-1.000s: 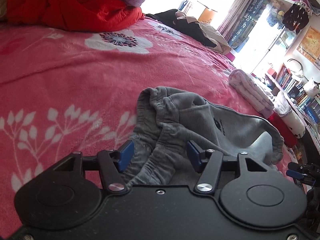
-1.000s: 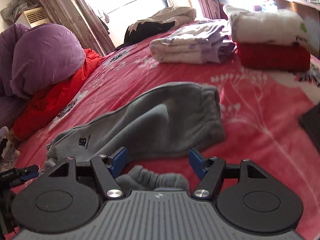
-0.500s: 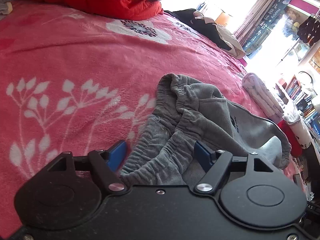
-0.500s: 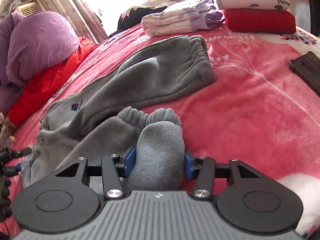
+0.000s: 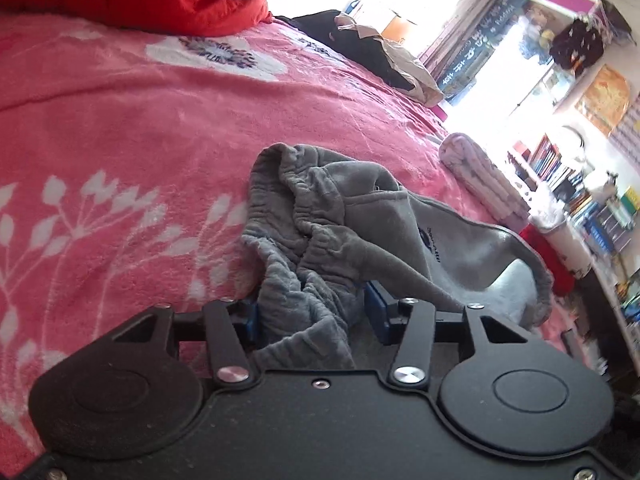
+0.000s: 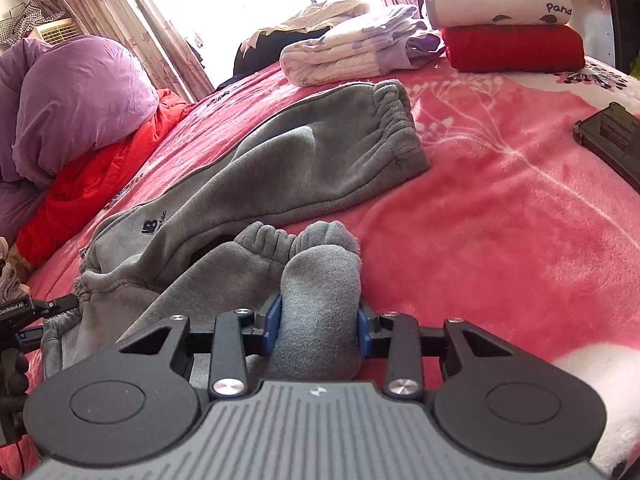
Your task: Fold clothes
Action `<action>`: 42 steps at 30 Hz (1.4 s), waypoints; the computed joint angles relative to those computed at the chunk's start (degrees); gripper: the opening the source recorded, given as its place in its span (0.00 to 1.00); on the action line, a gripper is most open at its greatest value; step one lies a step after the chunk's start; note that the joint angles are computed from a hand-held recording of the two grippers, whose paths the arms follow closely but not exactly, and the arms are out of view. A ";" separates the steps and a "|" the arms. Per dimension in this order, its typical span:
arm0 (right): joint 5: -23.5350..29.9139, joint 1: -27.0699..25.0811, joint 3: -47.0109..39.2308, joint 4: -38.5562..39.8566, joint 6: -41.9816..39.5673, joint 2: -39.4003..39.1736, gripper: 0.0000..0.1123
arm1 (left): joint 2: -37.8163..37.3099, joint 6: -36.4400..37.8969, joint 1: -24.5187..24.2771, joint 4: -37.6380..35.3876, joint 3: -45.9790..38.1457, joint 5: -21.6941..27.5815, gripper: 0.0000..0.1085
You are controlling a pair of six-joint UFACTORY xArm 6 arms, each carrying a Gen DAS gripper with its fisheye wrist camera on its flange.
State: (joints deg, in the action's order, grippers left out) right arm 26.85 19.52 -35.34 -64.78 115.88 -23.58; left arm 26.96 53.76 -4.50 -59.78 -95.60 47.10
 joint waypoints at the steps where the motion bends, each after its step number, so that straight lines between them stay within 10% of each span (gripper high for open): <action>1: -0.45 -0.06 0.07 -0.98 0.96 0.01 0.34 | -0.93 1.62 -0.97 0.36 1.60 -3.43 0.25; 11: -5.55 -0.65 -5.23 -19.24 10.64 5.41 0.19 | -3.84 -3.83 3.48 -4.84 3.95 -10.87 0.15; 18: -8.05 1.10 -14.87 -19.16 0.40 15.46 0.18 | -4.54 -22.18 6.24 12.67 5.50 -17.86 0.23; 22: -10.18 0.09 -13.07 -19.20 5.14 13.53 0.20 | -11.85 -13.02 4.32 11.40 13.61 -25.86 0.28; 26: -10.97 -0.13 -9.37 -21.08 12.84 9.48 0.28 | -18.27 1.84 5.21 -4.32 17.50 -11.21 0.51; 30: -11.96 -0.23 -6.89 -22.62 18.68 6.14 0.32 | -22.06 6.18 5.21 -9.76 21.24 7.19 0.52; 36: -15.65 -1.32 -2.35 -29.12 34.35 0.82 0.40 | -26.48 6.85 -3.53 -1.44 29.11 0.22 0.52; 42: -16.80 -0.57 0.42 -36.68 50.92 -2.98 0.47 | -28.64 16.88 -3.14 -5.89 32.13 7.98 0.35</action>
